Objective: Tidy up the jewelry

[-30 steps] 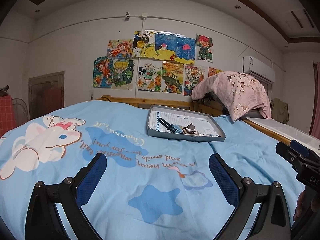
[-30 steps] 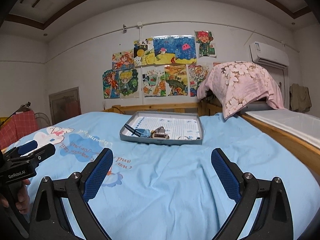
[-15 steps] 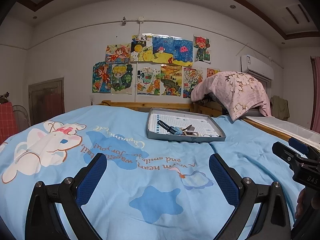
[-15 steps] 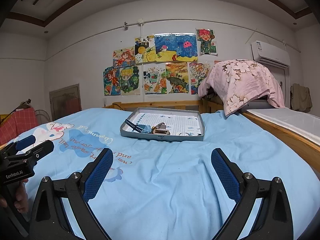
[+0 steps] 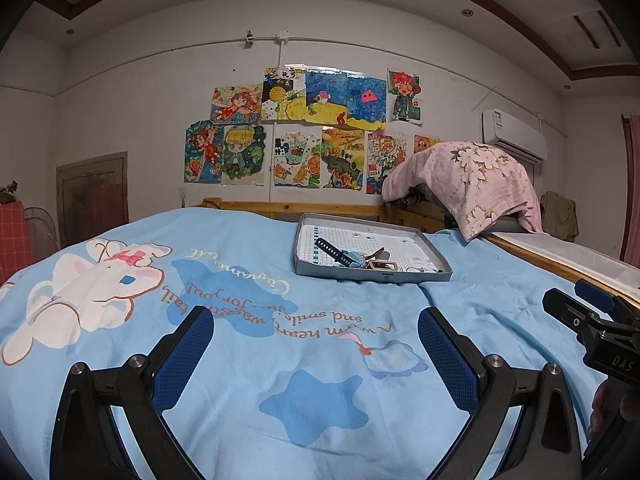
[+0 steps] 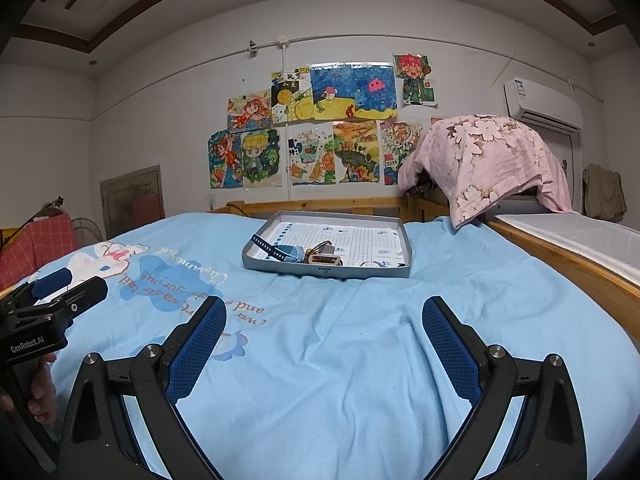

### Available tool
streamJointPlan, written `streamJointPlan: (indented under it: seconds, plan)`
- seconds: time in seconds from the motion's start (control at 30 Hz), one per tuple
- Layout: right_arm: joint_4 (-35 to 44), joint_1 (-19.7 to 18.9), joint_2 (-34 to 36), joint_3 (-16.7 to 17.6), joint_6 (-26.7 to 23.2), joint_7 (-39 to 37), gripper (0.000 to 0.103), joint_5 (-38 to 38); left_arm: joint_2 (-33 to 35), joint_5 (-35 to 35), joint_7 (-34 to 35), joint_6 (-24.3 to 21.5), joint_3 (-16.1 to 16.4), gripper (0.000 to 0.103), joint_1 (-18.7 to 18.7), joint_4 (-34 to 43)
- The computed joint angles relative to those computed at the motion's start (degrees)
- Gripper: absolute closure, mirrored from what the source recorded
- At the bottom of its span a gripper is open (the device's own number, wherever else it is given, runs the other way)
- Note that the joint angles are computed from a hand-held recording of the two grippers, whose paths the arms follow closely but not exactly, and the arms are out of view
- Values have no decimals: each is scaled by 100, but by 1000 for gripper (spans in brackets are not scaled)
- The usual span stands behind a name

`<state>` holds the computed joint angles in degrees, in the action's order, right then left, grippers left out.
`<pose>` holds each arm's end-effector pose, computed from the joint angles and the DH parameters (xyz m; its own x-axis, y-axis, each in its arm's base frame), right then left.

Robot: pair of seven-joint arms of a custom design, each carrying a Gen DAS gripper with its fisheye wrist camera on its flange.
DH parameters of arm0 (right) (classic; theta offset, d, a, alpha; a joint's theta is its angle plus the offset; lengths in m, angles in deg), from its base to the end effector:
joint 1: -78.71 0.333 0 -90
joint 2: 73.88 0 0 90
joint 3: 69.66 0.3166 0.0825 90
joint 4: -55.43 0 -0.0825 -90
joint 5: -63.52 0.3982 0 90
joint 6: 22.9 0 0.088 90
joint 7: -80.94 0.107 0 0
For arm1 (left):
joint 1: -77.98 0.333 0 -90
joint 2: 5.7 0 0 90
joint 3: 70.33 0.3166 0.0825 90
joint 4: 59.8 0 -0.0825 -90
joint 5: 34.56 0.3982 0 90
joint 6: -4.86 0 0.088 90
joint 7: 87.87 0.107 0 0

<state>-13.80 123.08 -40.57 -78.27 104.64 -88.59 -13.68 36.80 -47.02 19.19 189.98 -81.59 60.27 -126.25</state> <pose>0.6300 0.4581 0.5162 -0.3254 -0.9411 -0.0924 -0.1950 0.1623 -0.9673 0.7394 -0.3103 0.5204 -0.4389 -0.8972 0.0489 -0.2297 0.0594 -0.9714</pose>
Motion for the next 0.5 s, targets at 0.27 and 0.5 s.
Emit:
streamJointPlan:
  seconds: [0.27, 0.5]
  plan:
    - [-8, -1, -2, -7, 14, 6, 7, -11, 48, 13, -45, -46, 22, 0, 3, 74]
    - [-36, -16, -15, 0, 38, 10, 7, -9, 53, 20, -60, -50, 25, 0, 1, 79]
